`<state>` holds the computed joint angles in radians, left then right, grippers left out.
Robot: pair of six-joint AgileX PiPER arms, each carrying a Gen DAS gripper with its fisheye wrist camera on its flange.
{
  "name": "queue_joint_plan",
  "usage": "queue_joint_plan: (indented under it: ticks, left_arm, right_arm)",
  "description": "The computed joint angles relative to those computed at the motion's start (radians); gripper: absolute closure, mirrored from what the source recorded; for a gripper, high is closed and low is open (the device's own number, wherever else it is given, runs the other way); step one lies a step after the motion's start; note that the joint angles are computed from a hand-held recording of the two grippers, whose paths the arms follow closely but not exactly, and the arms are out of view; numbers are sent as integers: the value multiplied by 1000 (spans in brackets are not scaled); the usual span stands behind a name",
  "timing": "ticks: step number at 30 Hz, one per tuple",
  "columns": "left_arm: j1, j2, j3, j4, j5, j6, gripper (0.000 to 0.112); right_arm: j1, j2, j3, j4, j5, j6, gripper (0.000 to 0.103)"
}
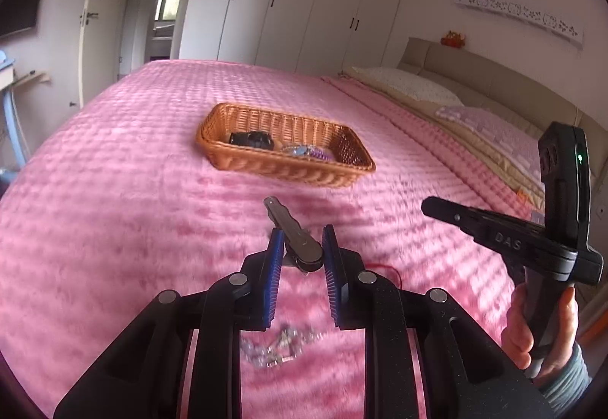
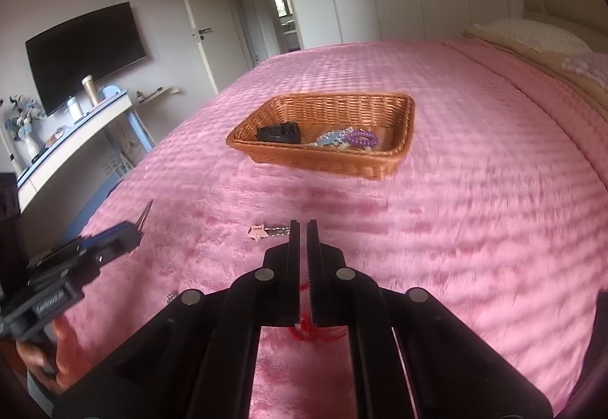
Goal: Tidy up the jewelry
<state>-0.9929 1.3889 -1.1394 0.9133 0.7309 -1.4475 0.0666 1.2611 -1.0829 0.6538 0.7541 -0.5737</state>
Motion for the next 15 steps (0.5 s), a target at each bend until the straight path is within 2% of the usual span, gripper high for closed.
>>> queue_joint_plan:
  ticks: [1,3,4,5,8,11,13,14,15]
  left_arm:
    - [15,0,5,-8,-17,7,93]
    - [23,-2,21,-5,-27,1,93]
    - [26,-3,32,-2,-34,-6,93]
    - [32,-3,46,-6,-47,-13,93]
    - [45,-2,78,-20,-80,-29,93]
    - [46,-1,93,-25,-92,-32,93]
    - [45,-4,98,-21,-97,-39,93]
    - [45,-6,100,-18,-102,-45,93]
    - [45,-7,102,-17,-105,-47,93]
  right_arm:
    - [-25,24,-5,32,38,-35,98]
    - [-41,50,20,37,54,-47,78]
    - [-44,54,45,31,45,-43,50]
    - [-52,58,86,40,33,-53,37]
    - [-42,64,158,42,10,-69,37]
    - [24,96,173,-39,-26,8,37]
    - [106,90,184,-154,-99,113,37]
    - [154,90,182,-222,-123,172,38]
    - [178,93,179,-250,-130,193,47]
